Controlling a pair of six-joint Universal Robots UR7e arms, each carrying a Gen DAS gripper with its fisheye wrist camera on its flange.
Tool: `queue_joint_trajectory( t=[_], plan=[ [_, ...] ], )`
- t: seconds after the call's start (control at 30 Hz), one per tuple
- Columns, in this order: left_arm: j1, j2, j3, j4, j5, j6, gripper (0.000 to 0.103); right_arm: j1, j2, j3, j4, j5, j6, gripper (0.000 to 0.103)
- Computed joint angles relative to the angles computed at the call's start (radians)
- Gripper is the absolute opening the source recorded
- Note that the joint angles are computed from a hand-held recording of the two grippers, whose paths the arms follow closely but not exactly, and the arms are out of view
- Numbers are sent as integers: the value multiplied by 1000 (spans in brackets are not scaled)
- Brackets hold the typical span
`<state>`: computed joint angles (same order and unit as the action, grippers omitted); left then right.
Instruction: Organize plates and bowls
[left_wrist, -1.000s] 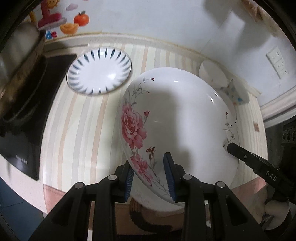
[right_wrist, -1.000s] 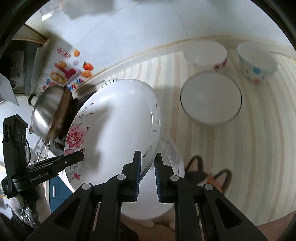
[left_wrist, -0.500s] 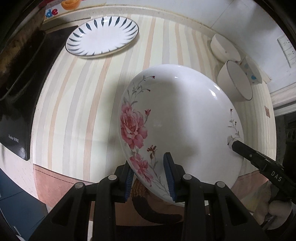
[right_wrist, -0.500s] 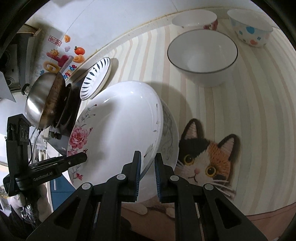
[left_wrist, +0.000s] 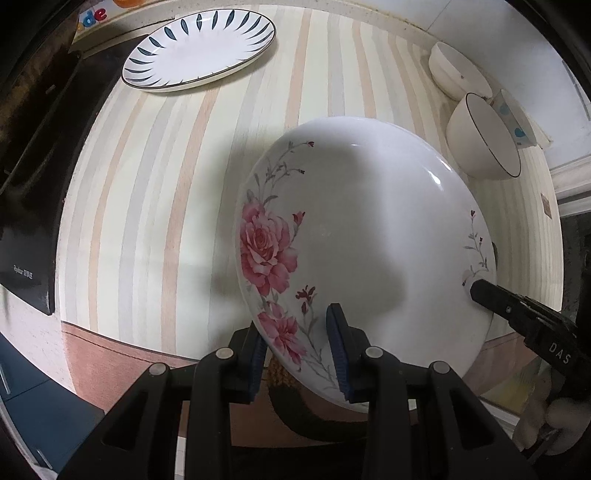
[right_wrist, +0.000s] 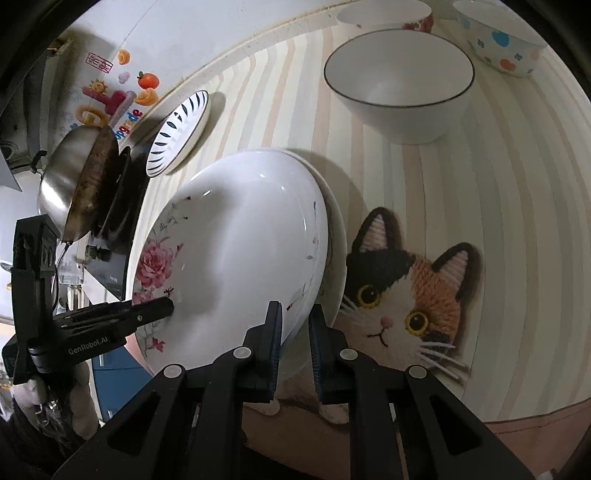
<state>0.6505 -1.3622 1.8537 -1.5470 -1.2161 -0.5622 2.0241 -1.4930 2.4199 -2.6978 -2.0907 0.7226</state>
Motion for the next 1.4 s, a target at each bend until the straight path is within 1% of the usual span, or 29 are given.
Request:
queue_joint_trajectory(
  t=[0.13, 0.2, 0.3, 0.37, 0.57, 0.63, 0.7, 0.73, 0.83, 0.9, 0.97, 1.03, 1.1, 1.13, 1.2, 1.23, 1.27, 1.4],
  plan=[
    [-1, 14, -3, 6, 11, 2, 29, -6, 2, -12, 41, 10, 20, 16],
    [-3, 23, -5, 4, 15, -2, 29, 3, 10, -24, 66, 3, 25, 16],
    [-10, 20, 6, 3, 19, -19, 29, 5, 12, -41, 110, 9, 53, 16],
    [-6, 23, 9, 8, 15, -32, 29, -1, 8, -49, 138, 23, 69, 18],
    [-9, 24, 17, 3, 19, -26, 29, -30, -15, -43, 143, 83, 89, 19],
    [-11, 20, 20, 4, 17, -26, 29, -39, -26, -45, 162, 102, 107, 19],
    [-13, 15, 17, 7, 19, -27, 29, -45, -38, -56, 213, 112, 125, 20],
    [-14, 12, 14, 9, 23, -29, 29, -44, -47, -55, 214, 114, 127, 20],
    [-18, 1, -3, 7, 43, -36, 29, -26, -61, -80, 275, 91, 139, 20],
    [-18, -1, -27, 1, 73, -44, 29, -10, -74, -110, 313, 77, 146, 20],
    [-6, 5, -56, -25, 122, -63, 29, 17, -60, -168, 353, 53, 140, 22],
    [19, 27, -93, -40, 150, -76, 30, 33, -30, -225, 356, 34, 105, 30],
    [61, 60, -135, -69, 171, -89, 30, 37, 20, -291, 323, 20, 36, 45],
    [74, 77, -154, -76, 180, -98, 30, 36, 65, -338, 300, 9, -19, 46],
    [111, 104, -186, -107, 192, -105, 30, 28, 138, -413, 283, -6, -102, 46],
    [125, 117, -198, -121, 202, -113, 30, 17, 194, -468, 266, -18, -164, 46],
    [139, 130, -210, -133, 208, -118, 30, 7, 228, -502, 260, -20, -197, 46],
    [198, 174, -251, -175, 218, -148, 30, -62, 411, -693, 243, 12, -356, 46]
  ],
)
